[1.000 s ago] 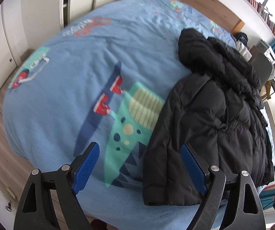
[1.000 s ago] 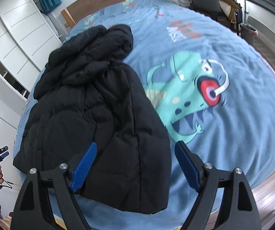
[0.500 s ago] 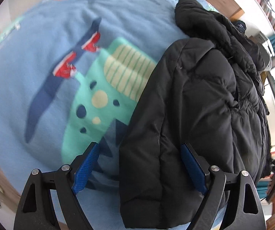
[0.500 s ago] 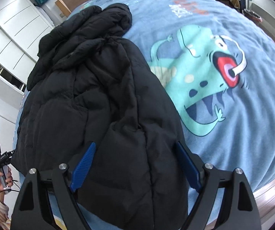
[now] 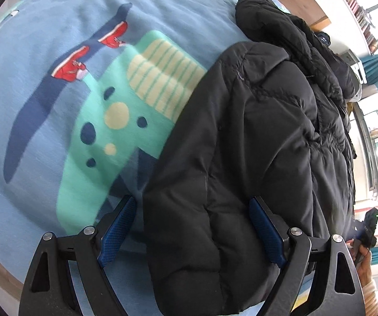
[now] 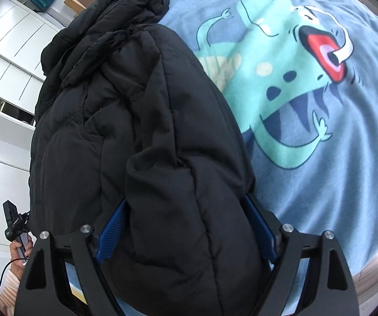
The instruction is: Fold large clothes
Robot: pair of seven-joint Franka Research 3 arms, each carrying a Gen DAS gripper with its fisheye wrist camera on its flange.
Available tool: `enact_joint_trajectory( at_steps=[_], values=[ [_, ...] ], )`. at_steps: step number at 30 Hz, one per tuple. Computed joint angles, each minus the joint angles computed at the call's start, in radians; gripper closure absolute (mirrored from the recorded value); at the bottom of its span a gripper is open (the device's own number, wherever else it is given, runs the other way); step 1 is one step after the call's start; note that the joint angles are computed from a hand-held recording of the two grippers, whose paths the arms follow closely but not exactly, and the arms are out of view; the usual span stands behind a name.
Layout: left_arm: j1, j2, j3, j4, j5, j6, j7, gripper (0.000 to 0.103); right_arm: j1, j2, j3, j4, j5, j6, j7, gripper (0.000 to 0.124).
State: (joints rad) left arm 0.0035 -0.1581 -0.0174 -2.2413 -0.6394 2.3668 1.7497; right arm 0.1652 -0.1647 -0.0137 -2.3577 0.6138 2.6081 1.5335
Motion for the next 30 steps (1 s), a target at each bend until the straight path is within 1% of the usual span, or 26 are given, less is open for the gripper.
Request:
enact_joint_trajectory(
  at_steps=[6, 10, 13, 15, 20, 23, 24, 25, 26, 27, 28, 29, 30],
  values=[
    [0.005, 0.002, 0.001, -0.001, -0.015, -0.008, -0.008, 0.017, -0.005, -0.039, -0.016, -0.053, 0.042, 0.021, -0.035, 0.039],
    [0.006, -0.008, 0.003, -0.016, -0.008, -0.004, -0.012, 0.016, -0.014, -0.053, -0.003, -0.075, -0.007, 0.046, -0.005, 0.039],
    [0.006, -0.012, 0.006, -0.022, -0.012, -0.005, -0.015, 0.016, -0.009, -0.061, -0.005, -0.089, -0.011, 0.055, 0.003, 0.039],
    [0.005, -0.016, 0.007, -0.026, -0.014, -0.006, -0.015, 0.016, -0.002, -0.062, -0.013, -0.094, 0.010, 0.052, -0.003, 0.038],
    [-0.002, -0.031, 0.020, -0.044, -0.073, -0.029, 0.040, 0.017, 0.005, -0.067, -0.031, -0.097, 0.076, 0.003, -0.022, 0.038],
    [-0.003, -0.045, 0.035, -0.062, -0.136, -0.047, 0.079, 0.029, 0.005, -0.078, -0.030, -0.108, 0.091, -0.003, -0.050, 0.040],
    [-0.003, -0.050, 0.044, -0.069, -0.171, -0.055, 0.098, 0.035, 0.006, -0.082, -0.030, -0.113, 0.101, 0.000, -0.058, 0.043],
    [-0.003, -0.051, 0.051, -0.073, -0.208, -0.067, 0.118, 0.043, 0.012, -0.087, -0.036, -0.119, 0.129, 0.003, -0.074, 0.053],
    [-0.001, -0.054, 0.054, -0.078, -0.233, -0.075, 0.130, 0.046, 0.016, -0.091, -0.040, -0.125, 0.155, 0.007, -0.086, 0.060],
    [0.001, -0.058, 0.055, -0.084, -0.252, -0.079, 0.139, 0.050, 0.018, -0.093, -0.042, -0.125, 0.170, 0.008, -0.094, 0.063],
    [0.003, -0.064, 0.054, -0.091, -0.265, -0.077, 0.148, 0.053, 0.020, -0.097, -0.044, -0.127, 0.185, 0.007, -0.104, 0.068],
    [0.002, -0.065, 0.047, -0.091, -0.270, -0.072, 0.146, 0.054, 0.023, -0.096, -0.041, -0.126, 0.195, 0.007, -0.107, 0.072],
    [0.002, -0.070, 0.047, -0.095, -0.278, -0.072, 0.151, 0.057, 0.024, -0.100, -0.041, -0.128, 0.202, 0.004, -0.114, 0.074]
  ],
)
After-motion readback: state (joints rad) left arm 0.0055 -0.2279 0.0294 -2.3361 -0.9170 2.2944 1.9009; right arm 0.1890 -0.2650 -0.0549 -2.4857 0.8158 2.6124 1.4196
